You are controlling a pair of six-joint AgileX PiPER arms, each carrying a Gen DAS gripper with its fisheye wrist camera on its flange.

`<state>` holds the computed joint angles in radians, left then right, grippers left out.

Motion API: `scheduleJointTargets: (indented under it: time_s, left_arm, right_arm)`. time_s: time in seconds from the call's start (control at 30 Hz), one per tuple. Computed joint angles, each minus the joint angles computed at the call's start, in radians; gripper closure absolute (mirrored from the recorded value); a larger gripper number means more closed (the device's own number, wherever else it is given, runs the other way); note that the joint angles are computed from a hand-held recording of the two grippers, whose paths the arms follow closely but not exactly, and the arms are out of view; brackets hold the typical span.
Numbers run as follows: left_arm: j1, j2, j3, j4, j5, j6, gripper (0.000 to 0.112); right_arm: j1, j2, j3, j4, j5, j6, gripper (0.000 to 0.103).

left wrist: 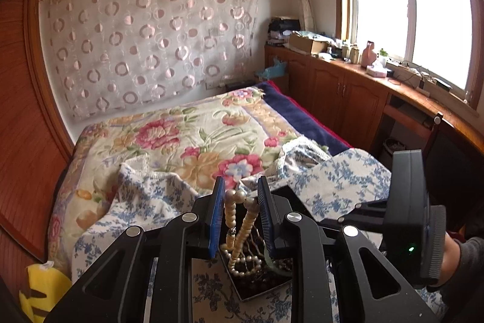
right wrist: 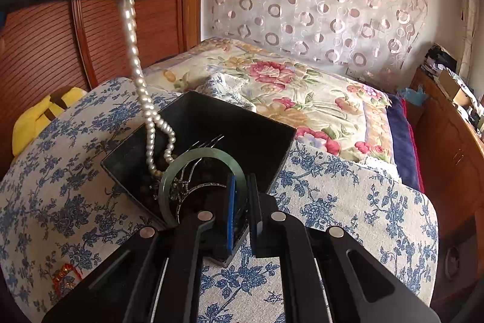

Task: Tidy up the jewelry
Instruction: 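Lower the pearls into the black box with the left gripper while the right drops the bangle in, then move both grippers back to the red string bracelet and green pendant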

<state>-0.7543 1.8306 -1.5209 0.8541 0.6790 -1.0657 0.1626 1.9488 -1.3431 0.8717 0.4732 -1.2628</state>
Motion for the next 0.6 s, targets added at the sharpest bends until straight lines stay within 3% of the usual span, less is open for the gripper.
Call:
scheduleJointTargets:
  time_s: [0.13, 0.37, 0.6]
  left_arm:
    - [0.000, -0.005, 0.034, 0.000, -0.012, -0.017, 0.083]
    - [-0.023, -0.058, 0.147, 0.055, -0.028, -0.117, 0.082]
    - [-0.088, -0.140, 0.338, 0.168, -0.046, -0.323, 0.074]
  right_arm:
    - [0.004, 0.002, -0.003, -0.012, 0.003, 0.019, 0.094]
    - [-0.007, -0.032, 0.036, 0.034, -0.002, -0.018, 0.093]
    - [-0.048, -0.144, 0.187, 0.195, 0.002, -0.193, 0.093]
